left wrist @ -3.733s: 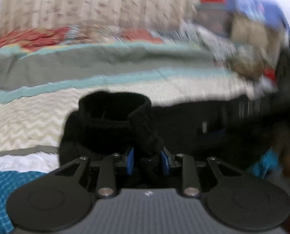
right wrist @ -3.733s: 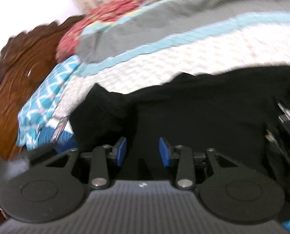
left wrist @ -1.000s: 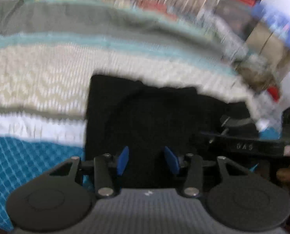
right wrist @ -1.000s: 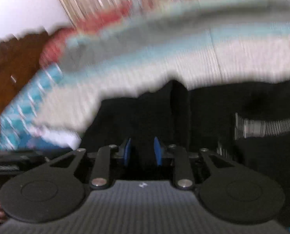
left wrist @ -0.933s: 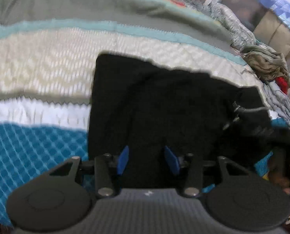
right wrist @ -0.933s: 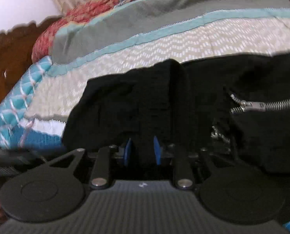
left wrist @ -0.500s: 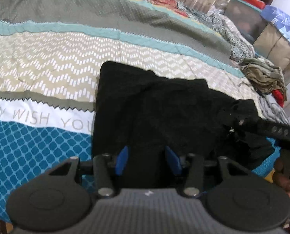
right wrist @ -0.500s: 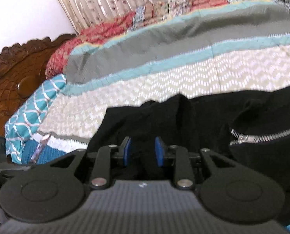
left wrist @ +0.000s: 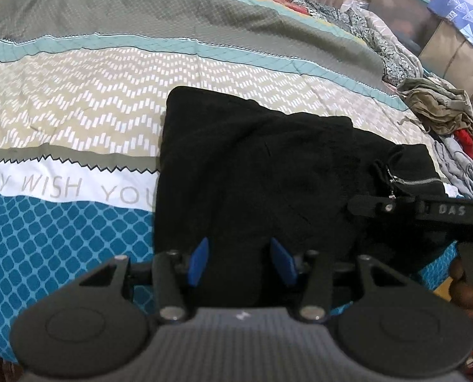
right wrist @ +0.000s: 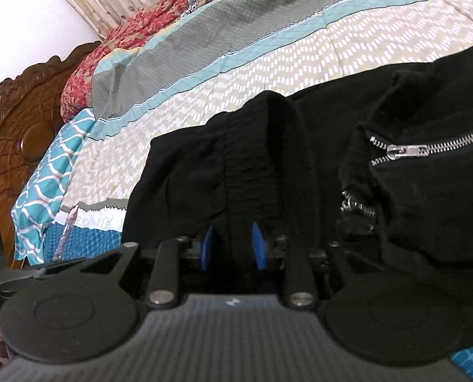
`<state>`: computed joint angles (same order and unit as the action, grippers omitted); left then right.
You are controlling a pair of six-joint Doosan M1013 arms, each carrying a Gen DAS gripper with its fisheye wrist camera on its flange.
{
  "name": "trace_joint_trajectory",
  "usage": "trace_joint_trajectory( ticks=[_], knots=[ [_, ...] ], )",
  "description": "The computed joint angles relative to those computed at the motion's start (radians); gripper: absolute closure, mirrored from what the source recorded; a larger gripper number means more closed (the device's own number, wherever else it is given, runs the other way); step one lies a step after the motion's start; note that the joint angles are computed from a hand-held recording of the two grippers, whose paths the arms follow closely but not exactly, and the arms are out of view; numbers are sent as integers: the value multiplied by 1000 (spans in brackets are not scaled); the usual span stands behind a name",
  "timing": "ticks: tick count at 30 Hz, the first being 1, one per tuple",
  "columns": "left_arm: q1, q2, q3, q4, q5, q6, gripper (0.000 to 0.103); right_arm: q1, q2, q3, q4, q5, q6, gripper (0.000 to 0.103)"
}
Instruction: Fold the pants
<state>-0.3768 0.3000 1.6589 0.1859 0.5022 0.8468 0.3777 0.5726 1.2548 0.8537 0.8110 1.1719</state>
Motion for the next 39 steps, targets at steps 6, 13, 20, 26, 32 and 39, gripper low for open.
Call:
trace_joint_trajectory(
  ticks=[6,13,20,26,32,39],
  knots=[
    [-1,1,-2,2,4,0,57,4,-45,41,31,-142,-90,70],
    [3,0,1,-4,0,9,57,22,-2,-21,-117,-114,72,70],
    [3,3,-4,-4,6,13,56,29,23,-46,-194,-18,116,71],
    [18,-24,18,-40,-43,7,52,-6,-35,39,-43,-103,38,60],
    [27,-36,8,-52,-76,6,52,-42,-127,159,-23,-371,34,56],
    [30,8,-54,-254,-83,195,52,-89,-186,263,-400,-538,517,29]
  ],
)
